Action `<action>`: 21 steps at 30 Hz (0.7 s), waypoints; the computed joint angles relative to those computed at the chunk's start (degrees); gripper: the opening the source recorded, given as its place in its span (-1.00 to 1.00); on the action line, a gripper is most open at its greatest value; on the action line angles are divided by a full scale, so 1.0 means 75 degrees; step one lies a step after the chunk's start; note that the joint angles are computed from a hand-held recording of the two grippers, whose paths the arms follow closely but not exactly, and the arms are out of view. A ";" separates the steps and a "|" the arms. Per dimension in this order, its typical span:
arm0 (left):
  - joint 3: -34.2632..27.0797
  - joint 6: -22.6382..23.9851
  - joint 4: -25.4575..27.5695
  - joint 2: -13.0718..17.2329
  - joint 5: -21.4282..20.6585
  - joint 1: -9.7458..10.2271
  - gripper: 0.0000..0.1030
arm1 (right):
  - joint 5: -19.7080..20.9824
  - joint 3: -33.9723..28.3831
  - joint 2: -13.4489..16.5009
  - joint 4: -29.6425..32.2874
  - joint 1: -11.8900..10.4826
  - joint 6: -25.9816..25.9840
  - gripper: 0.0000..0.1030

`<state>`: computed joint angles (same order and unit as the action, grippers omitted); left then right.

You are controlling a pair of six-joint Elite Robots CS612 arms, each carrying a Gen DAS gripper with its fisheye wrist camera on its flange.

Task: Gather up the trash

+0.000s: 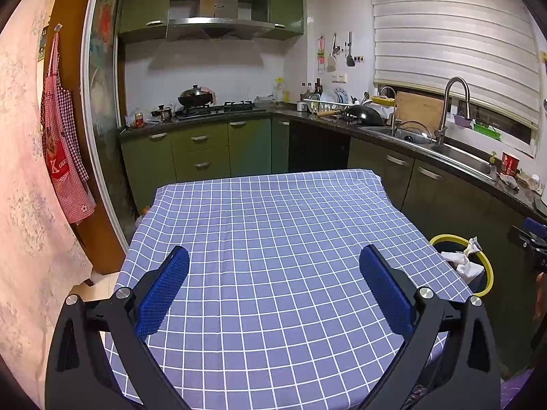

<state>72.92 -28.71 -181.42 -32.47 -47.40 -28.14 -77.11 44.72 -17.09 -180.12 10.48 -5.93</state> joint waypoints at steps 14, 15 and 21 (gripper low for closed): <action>-0.0020 -0.0045 0.0076 0.0009 -0.0108 0.0033 0.91 | 0.0022 0.0004 0.0009 -0.0011 -0.0005 0.0011 0.87; -0.0022 -0.0054 0.0086 0.0012 -0.0118 0.0037 0.91 | 0.0022 0.0004 0.0009 -0.0011 -0.0005 0.0011 0.87; -0.0024 -0.0025 0.0093 0.0023 -0.0133 0.0052 0.91 | 0.0014 -0.0036 0.0034 0.0031 -0.0001 0.0025 0.87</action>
